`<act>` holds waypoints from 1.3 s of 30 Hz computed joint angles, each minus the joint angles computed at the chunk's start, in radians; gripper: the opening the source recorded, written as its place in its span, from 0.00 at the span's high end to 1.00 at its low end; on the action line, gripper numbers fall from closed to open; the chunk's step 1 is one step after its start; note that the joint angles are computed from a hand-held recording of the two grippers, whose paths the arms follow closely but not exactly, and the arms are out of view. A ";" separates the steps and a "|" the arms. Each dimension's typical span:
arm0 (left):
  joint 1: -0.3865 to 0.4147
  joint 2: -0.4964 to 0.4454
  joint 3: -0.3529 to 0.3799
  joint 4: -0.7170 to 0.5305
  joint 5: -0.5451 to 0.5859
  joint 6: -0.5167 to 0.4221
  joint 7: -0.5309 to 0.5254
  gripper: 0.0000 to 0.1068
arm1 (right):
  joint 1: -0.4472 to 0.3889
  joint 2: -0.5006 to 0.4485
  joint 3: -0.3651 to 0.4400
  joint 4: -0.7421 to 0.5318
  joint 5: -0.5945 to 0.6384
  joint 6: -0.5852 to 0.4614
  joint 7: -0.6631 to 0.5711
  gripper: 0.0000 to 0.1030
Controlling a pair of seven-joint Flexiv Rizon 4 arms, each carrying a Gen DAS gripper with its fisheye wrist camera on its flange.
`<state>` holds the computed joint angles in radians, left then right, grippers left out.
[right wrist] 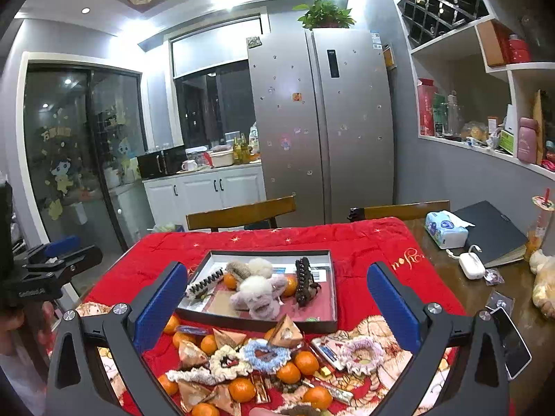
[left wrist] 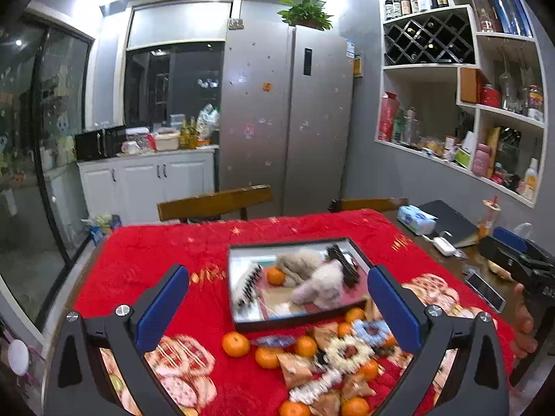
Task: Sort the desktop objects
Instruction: 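Withdraw both open grippers from the tray back toward the pile, then close the left gripper on an orange while the right closes on the brown braided scrunchie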
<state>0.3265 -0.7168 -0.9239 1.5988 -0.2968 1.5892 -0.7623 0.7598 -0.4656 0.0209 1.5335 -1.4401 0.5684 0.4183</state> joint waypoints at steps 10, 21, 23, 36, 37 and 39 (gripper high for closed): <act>0.194 -0.081 -0.174 0.216 0.153 0.053 -0.008 0.04 | 0.016 -0.001 0.033 0.092 -0.001 -0.010 0.106 0.00; 0.083 -0.102 -0.008 0.247 0.303 0.054 0.042 0.04 | -0.053 -0.007 0.050 0.210 0.003 0.177 0.275 0.19; 0.046 -0.092 0.032 0.231 0.274 0.020 0.052 0.04 | -0.063 -0.011 0.046 0.221 -0.003 0.219 0.307 0.23; -0.217 -0.068 0.351 0.088 0.041 -0.112 0.040 0.12 | -0.089 -0.050 0.026 0.253 0.080 0.356 0.336 0.51; -0.227 -0.067 0.362 0.083 0.027 -0.123 0.045 0.12 | -0.092 -0.052 0.023 0.255 0.078 0.372 0.338 0.53; -0.241 -0.068 0.378 0.076 0.002 -0.138 0.060 0.12 | -0.095 -0.055 0.021 0.257 0.099 0.382 0.335 0.53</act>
